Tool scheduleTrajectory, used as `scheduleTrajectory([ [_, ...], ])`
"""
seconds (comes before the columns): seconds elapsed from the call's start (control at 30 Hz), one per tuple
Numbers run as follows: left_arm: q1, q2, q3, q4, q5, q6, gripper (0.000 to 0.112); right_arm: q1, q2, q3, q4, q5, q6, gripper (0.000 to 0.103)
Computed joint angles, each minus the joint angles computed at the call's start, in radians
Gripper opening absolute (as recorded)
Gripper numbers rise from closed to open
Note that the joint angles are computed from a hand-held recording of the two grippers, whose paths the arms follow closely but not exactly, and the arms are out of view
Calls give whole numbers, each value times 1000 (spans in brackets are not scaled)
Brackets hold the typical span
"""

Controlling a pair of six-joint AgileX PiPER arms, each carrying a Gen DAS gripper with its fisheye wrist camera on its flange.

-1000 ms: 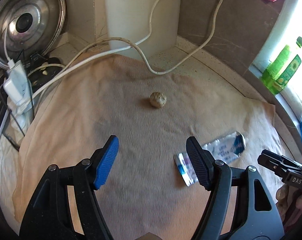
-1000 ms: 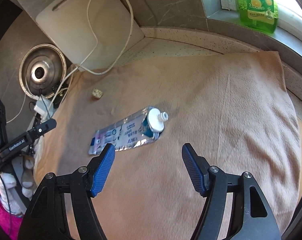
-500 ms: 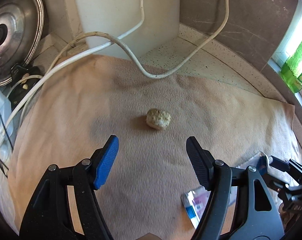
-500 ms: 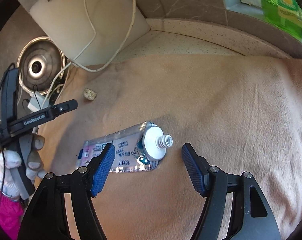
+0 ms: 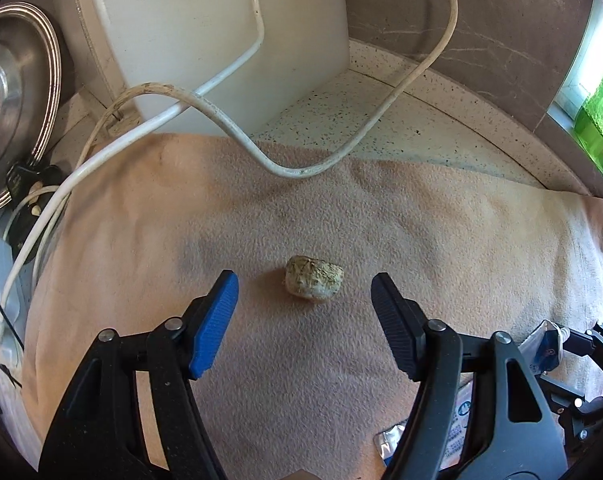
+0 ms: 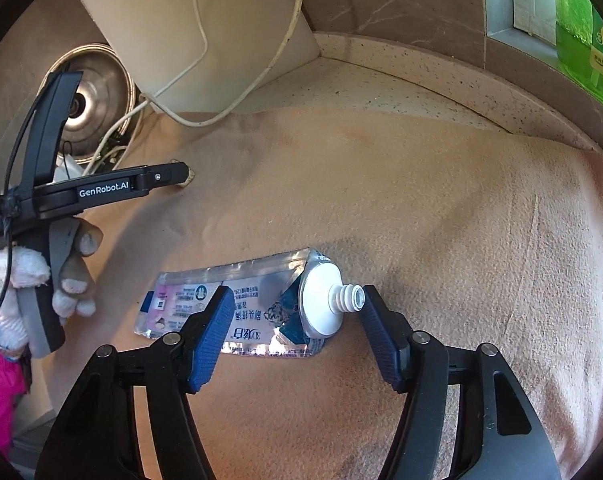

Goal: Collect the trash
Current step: 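Grasp the small beige lump with the left gripper while the right grasps the toothpaste tube, then lift the lump and toothpaste tube with both grippers over the blue wastebasket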

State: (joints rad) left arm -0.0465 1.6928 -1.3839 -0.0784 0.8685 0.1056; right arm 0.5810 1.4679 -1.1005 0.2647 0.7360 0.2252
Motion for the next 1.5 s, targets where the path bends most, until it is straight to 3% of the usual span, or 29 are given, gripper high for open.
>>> scheduleTrajectory([
  [0.2, 10, 17, -13, -33, 15, 40, 49, 4, 13, -11, -29, 5, 33, 48],
  [0.3, 5, 17, -10, -22, 17, 39, 31, 0, 14, -13, -29, 12, 36, 36],
  [0.4, 2, 12, -7, -26, 13, 41, 31, -20, 11, -8, 10, 14, 8, 28],
  [0.7, 8, -56, 24, -50, 5, 46, 30, -21, -29, 20, 25, -2, 16, 27],
  [1.07, 69, -214, 110, -118, 41, 90, 30, 23, -106, 3, -58, 16, 105, 27],
  [1.3, 139, -364, 184, -176, 98, 157, 30, 54, -178, -1, -98, 54, 166, 27],
  [1.5, 265, -512, 254, -266, 194, 265, 30, 137, -244, -7, -183, 99, 265, 27],
])
